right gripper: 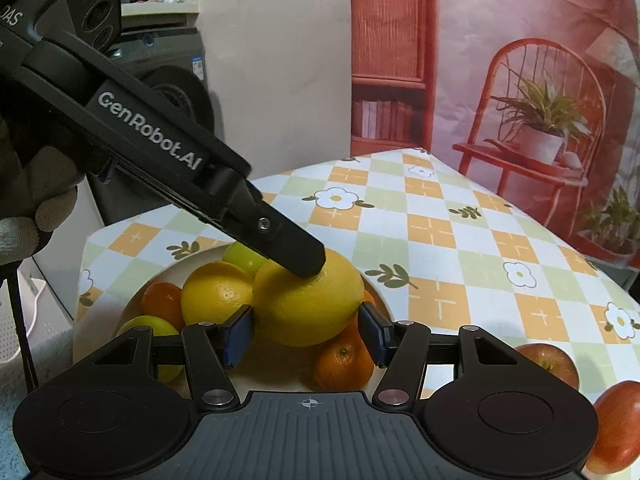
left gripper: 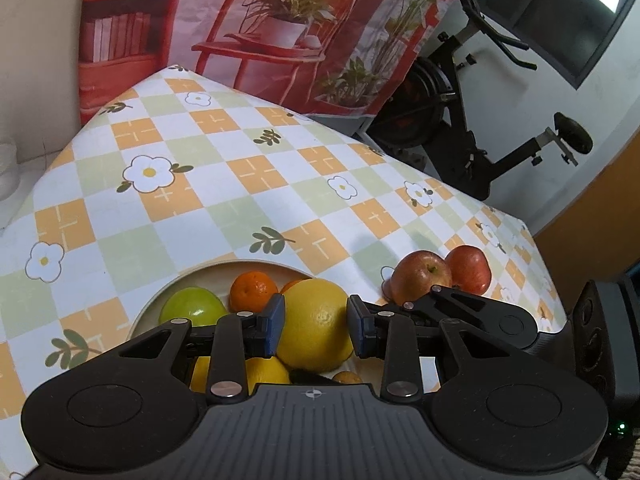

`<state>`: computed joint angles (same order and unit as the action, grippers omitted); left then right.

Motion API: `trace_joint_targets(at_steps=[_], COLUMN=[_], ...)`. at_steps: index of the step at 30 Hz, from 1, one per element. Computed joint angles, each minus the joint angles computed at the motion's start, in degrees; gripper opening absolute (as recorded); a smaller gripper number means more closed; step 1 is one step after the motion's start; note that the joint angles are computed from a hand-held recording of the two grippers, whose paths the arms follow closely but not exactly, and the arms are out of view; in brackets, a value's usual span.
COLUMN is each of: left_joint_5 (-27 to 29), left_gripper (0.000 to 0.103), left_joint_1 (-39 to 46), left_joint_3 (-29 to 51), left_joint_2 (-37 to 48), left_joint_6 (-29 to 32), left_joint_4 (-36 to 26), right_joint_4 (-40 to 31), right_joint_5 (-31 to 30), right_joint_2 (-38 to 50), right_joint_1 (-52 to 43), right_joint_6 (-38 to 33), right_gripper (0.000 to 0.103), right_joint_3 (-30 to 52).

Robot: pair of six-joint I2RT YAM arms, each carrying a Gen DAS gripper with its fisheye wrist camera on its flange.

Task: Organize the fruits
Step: 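Carry both yellow fruits onto the beige plate, lower and open both tools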

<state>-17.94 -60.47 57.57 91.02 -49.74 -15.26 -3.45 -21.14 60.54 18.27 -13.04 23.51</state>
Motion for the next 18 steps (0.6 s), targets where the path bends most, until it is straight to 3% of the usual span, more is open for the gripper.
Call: trace_joint_targets(at_steps=[11, 18], left_joint_5=[-2.11, -5.25], left_gripper=[0.036, 0.036], left_joint_1=[-0.13, -1.41], left_joint_3=[1.93, 4.97], left_joint_2=[1.36, 2.97], left_joint_6=[-1.24, -2.21], left_joint_4=[-3.32, -4.95], right_joint_4=[-3.59, -8.32], right_joint_5=[-3.03, -7.51], right_joint_2=[-5.99, -13.26], right_joint_1=[-2.95, -10.39], right_joint_6=[0.83, -1.46], right_gripper=[0.053, 0.053], right_joint_3=[-2.57, -4.59])
